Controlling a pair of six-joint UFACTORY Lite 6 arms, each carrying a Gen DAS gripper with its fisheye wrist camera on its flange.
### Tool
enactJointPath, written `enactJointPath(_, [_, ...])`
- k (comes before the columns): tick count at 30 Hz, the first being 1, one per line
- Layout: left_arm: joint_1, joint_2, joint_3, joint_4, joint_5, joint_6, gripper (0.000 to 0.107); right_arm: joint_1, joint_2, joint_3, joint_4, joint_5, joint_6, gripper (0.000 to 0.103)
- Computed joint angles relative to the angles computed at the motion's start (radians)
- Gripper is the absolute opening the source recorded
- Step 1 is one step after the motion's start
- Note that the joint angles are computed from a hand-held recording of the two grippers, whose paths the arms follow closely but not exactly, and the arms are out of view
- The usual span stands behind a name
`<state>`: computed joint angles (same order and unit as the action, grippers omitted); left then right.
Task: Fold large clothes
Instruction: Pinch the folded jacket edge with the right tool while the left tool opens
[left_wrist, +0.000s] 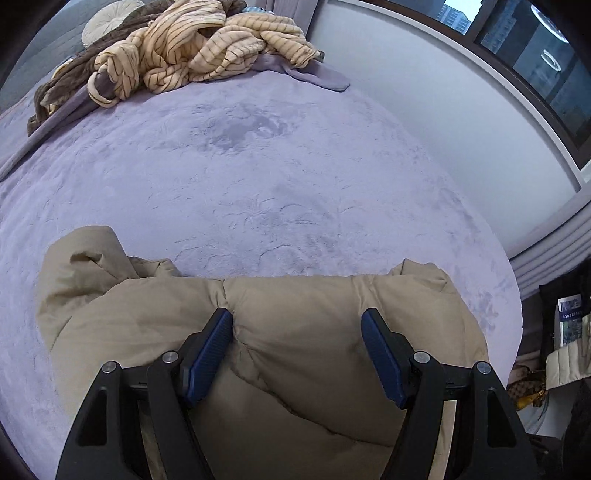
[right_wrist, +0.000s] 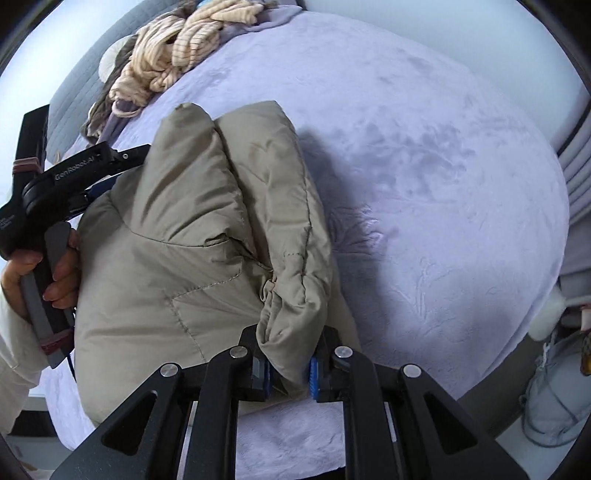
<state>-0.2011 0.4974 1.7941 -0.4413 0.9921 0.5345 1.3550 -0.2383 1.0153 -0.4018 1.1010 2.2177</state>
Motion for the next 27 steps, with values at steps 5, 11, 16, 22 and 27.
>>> enactJointPath(5, [0.002,0.021,-0.007,0.021,-0.01,-0.007,0.073,-0.039,-0.147,-0.155,0.005,-0.15,0.014,0.024])
enactJointPath(11, [0.015,0.04,0.006,0.03,-0.002,-0.016,0.075,0.125,-0.226,-0.01,-0.118,0.144,0.094,0.026])
enactJointPath(16, [0.002,0.035,-0.003,0.057,-0.018,-0.029,0.075,-0.017,-0.198,0.06,-0.086,0.057,-0.204,0.026])
enactJointPath(22, [-0.004,0.03,-0.006,0.067,-0.018,-0.039,0.075,-0.153,-0.152,-0.146,0.2,-0.217,-0.457,0.021])
enactJointPath(27, [-0.019,0.0,-0.003,0.121,0.0,-0.089,0.075,-0.105,-0.238,-0.281,0.158,-0.33,-0.299,0.021])
